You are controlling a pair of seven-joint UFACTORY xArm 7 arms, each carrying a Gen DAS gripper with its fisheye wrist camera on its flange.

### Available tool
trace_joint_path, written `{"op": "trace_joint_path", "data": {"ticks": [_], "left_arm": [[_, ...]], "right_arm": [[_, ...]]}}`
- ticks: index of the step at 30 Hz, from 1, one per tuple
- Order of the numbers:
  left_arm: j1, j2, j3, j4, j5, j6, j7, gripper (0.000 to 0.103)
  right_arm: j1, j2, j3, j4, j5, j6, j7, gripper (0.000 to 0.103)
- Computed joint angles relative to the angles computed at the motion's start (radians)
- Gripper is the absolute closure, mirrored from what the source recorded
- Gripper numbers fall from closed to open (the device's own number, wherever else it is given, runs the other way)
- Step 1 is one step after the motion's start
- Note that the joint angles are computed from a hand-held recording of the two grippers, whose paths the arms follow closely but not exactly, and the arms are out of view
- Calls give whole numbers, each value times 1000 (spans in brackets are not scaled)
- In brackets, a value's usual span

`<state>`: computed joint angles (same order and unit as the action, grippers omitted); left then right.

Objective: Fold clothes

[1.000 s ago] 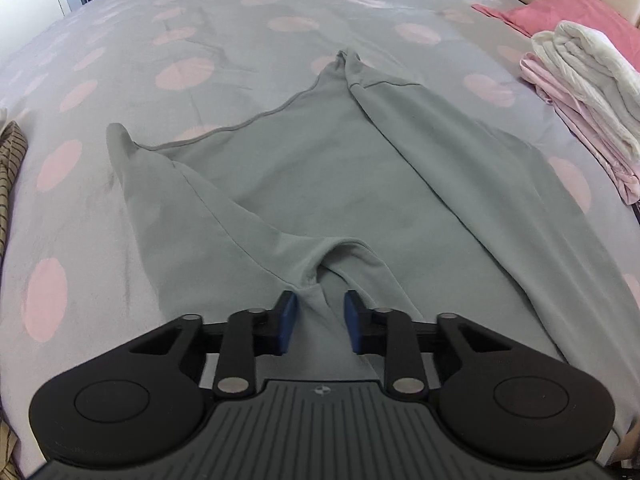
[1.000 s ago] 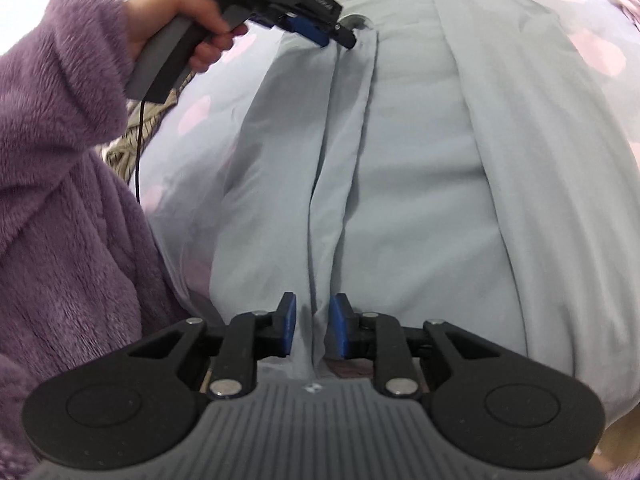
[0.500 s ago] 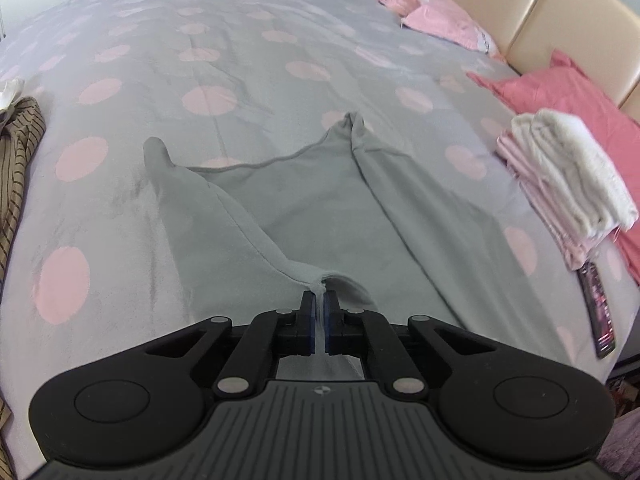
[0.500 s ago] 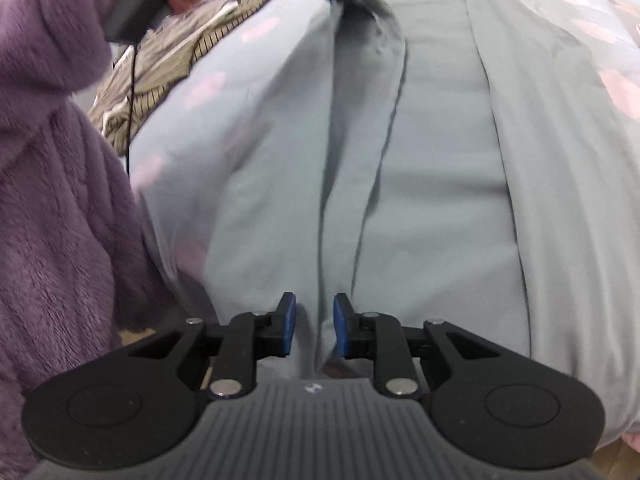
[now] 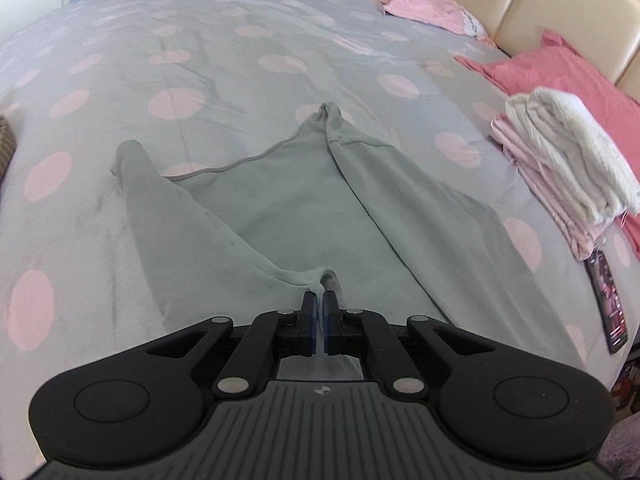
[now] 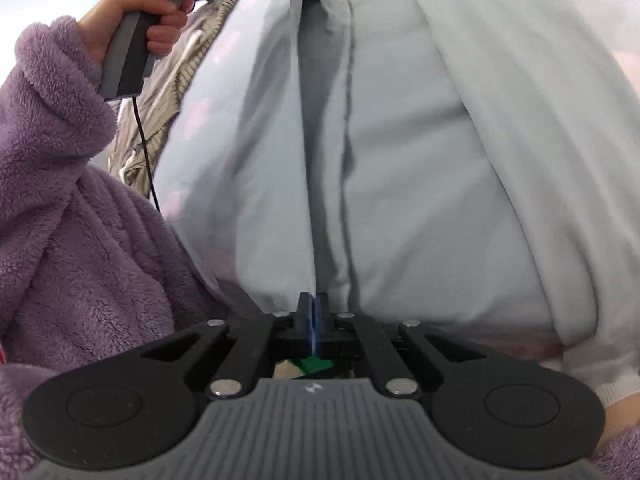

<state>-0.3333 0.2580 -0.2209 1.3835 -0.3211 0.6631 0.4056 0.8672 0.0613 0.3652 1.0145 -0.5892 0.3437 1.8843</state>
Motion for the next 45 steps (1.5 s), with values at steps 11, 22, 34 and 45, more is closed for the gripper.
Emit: {"op": "trace_joint_path", "data": {"ticks": [11, 22, 34, 45], "left_arm": [[8, 7, -27, -42, -10, -41, 90, 71], [47, -143, 33, -137, -117, -69, 125, 55], [107, -300, 101, -346, -212, 96, 175, 60], [63, -524, 161, -538, -264, 238, 216, 70]], "right_arm": [[13, 42, 8, 56, 148, 119, -195, 97], [27, 61, 2, 118, 148, 231, -274, 65], [52, 72, -1, 176, 117, 284, -356, 65], [102, 348, -5, 490, 308, 307, -669, 72]]}}
